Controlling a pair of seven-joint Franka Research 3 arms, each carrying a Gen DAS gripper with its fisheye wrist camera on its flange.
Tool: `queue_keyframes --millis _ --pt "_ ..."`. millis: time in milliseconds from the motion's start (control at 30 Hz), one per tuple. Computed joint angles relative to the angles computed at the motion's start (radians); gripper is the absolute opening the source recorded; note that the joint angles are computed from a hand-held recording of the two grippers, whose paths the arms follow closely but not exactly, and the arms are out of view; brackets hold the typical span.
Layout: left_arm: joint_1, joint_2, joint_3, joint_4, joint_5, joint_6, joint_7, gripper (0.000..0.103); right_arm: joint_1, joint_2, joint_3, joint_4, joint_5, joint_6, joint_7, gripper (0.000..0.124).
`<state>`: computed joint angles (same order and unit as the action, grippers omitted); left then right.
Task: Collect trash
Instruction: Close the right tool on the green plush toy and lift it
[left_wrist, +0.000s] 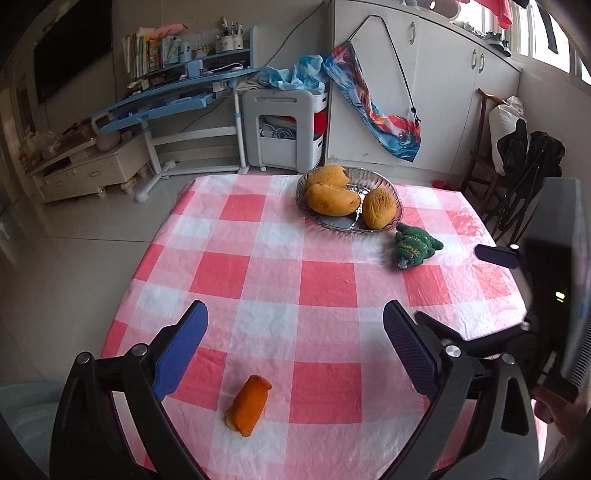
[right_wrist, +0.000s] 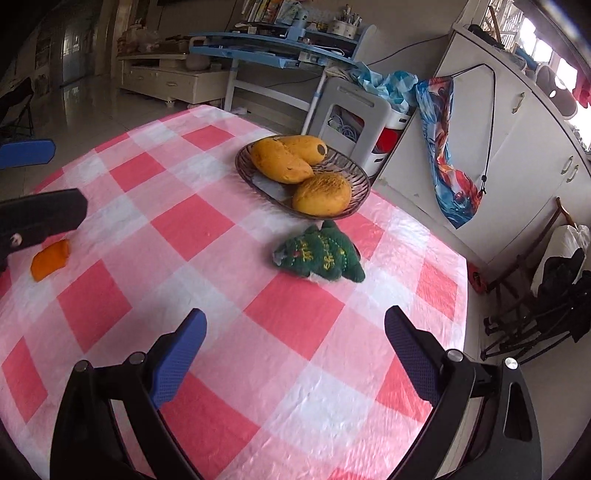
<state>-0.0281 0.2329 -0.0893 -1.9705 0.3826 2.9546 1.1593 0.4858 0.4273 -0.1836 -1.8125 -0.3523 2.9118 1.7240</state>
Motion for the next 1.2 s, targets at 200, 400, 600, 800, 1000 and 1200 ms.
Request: queue_keyframes --millis 200,400,600,800,1000,1200 --pt "0.003 0.003 -0.01 0.007 -0.023 0.002 0.009 0.092 0.0 0.081 0.005 0.114 0.022 -0.04 -0.023 0.093" --pt "0.016 0.013 -0.031 0.025 -0.062 0.011 0.033 0.092 -0.043 0.131 0.051 0.202 0.09 -0.106 -0.085 0.093" --pt "0.027 0.025 -0.044 0.038 -0.103 0.004 0.082 0.092 -0.095 0.16 0.106 0.253 0.195 -0.156 -0.165 0.073" --pt "0.052 0.045 -0.063 0.064 -0.179 -0.03 0.12 0.092 -0.101 0.115 0.102 0.183 0.225 -0.125 -0.183 0.047" --pt "0.054 0.051 -0.055 0.076 -0.2 -0.047 0.125 0.092 -0.122 0.019 0.139 0.053 0.273 -0.081 -0.247 0.027" --pt "0.07 0.037 -0.059 0.064 -0.229 -0.055 0.137 0.092 -0.16 -0.081 0.197 -0.076 0.376 -0.04 -0.313 0.029"
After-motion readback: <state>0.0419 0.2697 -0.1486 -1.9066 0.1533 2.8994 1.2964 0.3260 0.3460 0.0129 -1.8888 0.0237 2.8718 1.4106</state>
